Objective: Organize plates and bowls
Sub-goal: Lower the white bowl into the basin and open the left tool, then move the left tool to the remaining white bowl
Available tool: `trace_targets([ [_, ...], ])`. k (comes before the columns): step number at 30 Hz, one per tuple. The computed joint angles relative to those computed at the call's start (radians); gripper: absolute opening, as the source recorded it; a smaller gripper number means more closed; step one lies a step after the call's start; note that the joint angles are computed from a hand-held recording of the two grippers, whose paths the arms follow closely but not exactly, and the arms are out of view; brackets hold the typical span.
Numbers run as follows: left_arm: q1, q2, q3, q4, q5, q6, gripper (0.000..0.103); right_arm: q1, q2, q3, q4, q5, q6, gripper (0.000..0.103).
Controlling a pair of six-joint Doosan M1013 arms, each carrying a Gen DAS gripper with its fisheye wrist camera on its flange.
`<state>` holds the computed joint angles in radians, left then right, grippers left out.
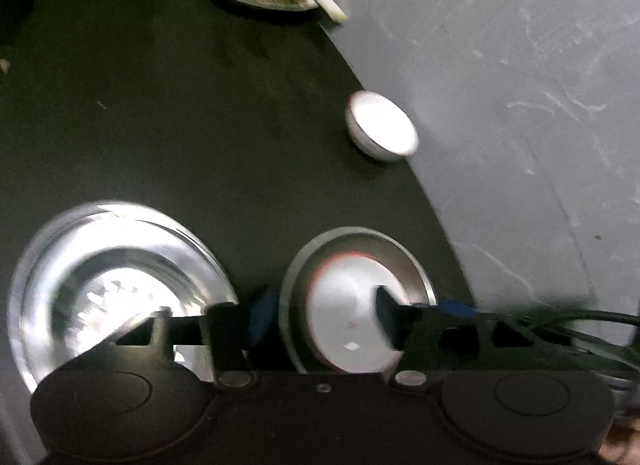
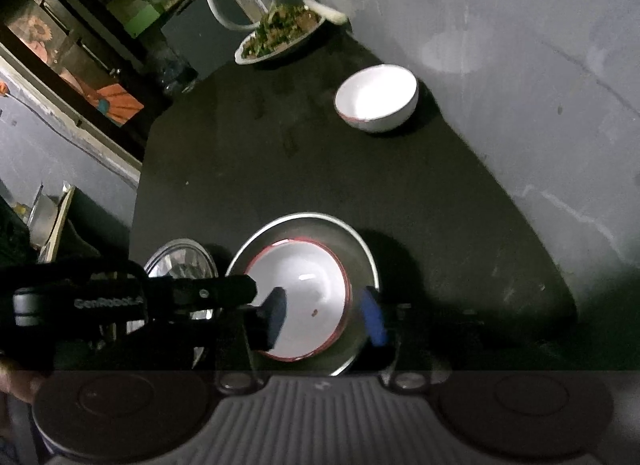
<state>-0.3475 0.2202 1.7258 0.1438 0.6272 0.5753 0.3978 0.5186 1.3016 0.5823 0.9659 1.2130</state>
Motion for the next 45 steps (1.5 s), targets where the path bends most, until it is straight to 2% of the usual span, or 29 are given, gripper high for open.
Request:
trace_targets([
  [2, -0.002, -0.009, 0.008, 0.056, -0.002, -0.054, 0.072, 0.005, -0.010, 0.008, -0.027, -0.032, 0.009, 0.060],
  [4, 0.004, -0.017, 0.018, 0.069, -0.012, -0.083, 0.082, 0.006, -0.014, 0.013, -0.029, -0.050, 0.011, 0.064],
  [8, 0.012, -0.025, 0.032, 0.103, -0.010, -0.142, 0.088, 0.013, -0.014, 0.011, -0.039, -0.070, 0.017, 0.087],
  [10, 0.018, -0.028, 0.038, 0.103, -0.002, -0.165, 0.096, 0.017, -0.012, 0.010, -0.037, -0.079, 0.011, 0.091],
  [12, 0.023, -0.035, 0.048, 0.127, 0.003, -0.217, 0.099, 0.022, -0.007, 0.003, -0.046, -0.087, 0.020, 0.098],
  [15, 0.035, -0.040, 0.056, 0.123, 0.009, -0.262, 0.101, 0.030, 0.001, -0.009, -0.067, -0.106, 0.043, 0.102],
  [19, 0.055, -0.030, 0.049, 0.113, 0.022, -0.272, 0.102, 0.034, 0.021, -0.032, -0.089, -0.124, 0.131, 0.103],
  [26, 0.108, 0.048, -0.058, 0.079, 0.066, -0.095, 0.102, 0.037, 0.064, -0.070, -0.148, -0.181, 0.427, 0.103],
  [33, 0.161, 0.189, -0.241, -0.001, 0.084, 0.249, 0.102, 0.058, 0.096, -0.088, -0.266, -0.300, 0.781, 0.103],
  [38, 0.193, 0.250, -0.317, -0.096, 0.071, 0.470, 0.102, 0.086, 0.107, -0.072, -0.414, -0.412, 0.994, 0.103],
  [42, 0.211, 0.299, -0.368, -0.169, 0.075, 0.610, 0.102, 0.104, 0.121, -0.078, -0.544, -0.435, 1.173, 0.102],
  [45, 0.219, 0.327, -0.396, -0.232, 0.098, 0.700, 0.102, 0.113, 0.140, -0.104, -0.630, -0.416, 1.258, 0.101],
])
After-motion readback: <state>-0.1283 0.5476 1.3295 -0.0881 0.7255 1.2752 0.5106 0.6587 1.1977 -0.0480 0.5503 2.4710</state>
